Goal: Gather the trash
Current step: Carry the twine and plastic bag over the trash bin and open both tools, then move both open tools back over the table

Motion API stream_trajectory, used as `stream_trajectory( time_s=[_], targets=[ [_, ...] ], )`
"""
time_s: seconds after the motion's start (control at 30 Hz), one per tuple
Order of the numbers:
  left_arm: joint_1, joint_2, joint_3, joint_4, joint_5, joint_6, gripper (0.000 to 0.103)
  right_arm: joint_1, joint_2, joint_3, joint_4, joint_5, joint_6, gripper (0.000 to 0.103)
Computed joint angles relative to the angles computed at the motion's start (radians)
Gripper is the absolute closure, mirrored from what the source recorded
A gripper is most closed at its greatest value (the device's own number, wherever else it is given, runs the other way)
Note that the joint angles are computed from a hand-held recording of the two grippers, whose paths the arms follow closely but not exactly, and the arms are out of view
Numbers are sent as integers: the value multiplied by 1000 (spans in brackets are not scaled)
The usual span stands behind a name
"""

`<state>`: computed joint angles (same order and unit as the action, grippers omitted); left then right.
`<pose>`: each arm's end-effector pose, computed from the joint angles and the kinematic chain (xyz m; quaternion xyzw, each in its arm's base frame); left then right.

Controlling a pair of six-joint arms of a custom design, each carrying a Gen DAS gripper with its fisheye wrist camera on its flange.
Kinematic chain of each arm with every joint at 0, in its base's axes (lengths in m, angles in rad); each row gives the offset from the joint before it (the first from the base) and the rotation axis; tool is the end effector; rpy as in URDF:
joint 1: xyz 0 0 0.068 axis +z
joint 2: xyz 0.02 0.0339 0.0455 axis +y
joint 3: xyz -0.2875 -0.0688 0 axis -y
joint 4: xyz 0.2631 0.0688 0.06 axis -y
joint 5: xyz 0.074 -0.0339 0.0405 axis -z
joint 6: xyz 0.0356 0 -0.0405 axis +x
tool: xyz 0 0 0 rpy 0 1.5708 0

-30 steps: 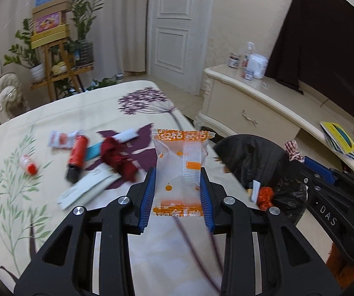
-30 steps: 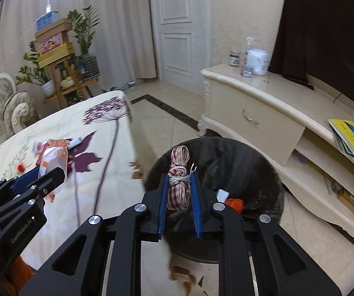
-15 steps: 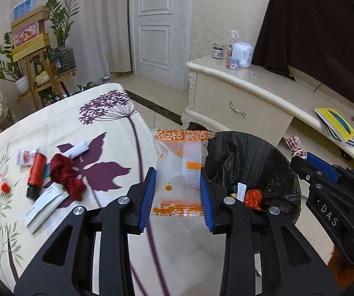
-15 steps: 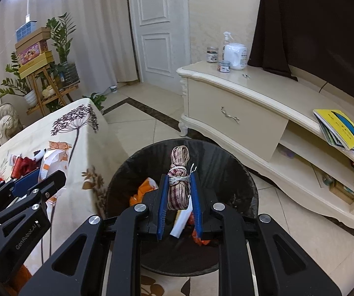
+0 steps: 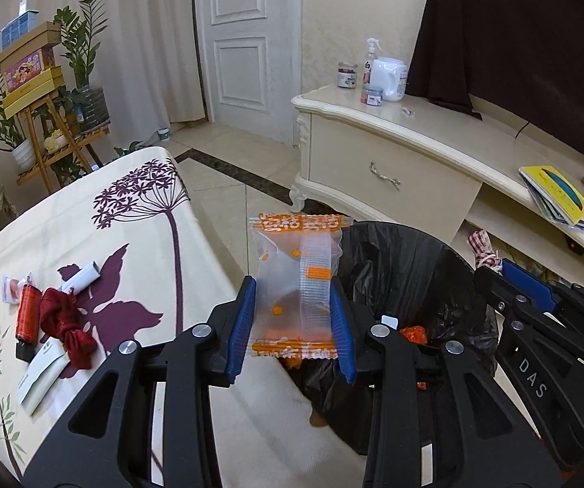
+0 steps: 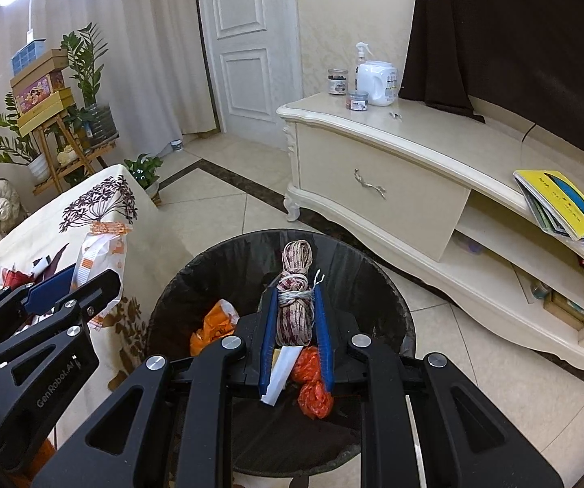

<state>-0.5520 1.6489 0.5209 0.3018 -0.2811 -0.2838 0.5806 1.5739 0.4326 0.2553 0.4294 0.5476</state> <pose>0.2459 -0.1398 0.1085 0.0728 0.9208 -0.0269 0.3821 0.2191 0.1260 0.1044 0.0563 0.9214 0.0058 0.3845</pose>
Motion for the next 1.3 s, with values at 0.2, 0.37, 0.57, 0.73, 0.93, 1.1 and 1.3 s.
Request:
stream_trajectory(
  time_s=[0.2,0.37,0.57,0.73,0.93,1.1,1.3],
  targets=[
    [6,13,6,-3,4,4,49,-17,18,4,11,-4,11,71],
    [15,0,-9,12,4,-2,39,-18,11,0,6,2,25,67],
    [27,-9,-17,17,5,2,33,-4,-15,-5,-13,31,42,52],
    [42,-31,-42,25,3,6,28,1,-17,-6,-18,37,52,49],
    [92,-118,-94,16,6,23,23,32,-19,12,-44,51,67,40],
    [171,-221,-154,-10,6,65,21,93,5,49,-66,60,92,35],
    [343,-342,-227,-58,62,140,21,186,67,121,-90,55,120,35]
  ],
)
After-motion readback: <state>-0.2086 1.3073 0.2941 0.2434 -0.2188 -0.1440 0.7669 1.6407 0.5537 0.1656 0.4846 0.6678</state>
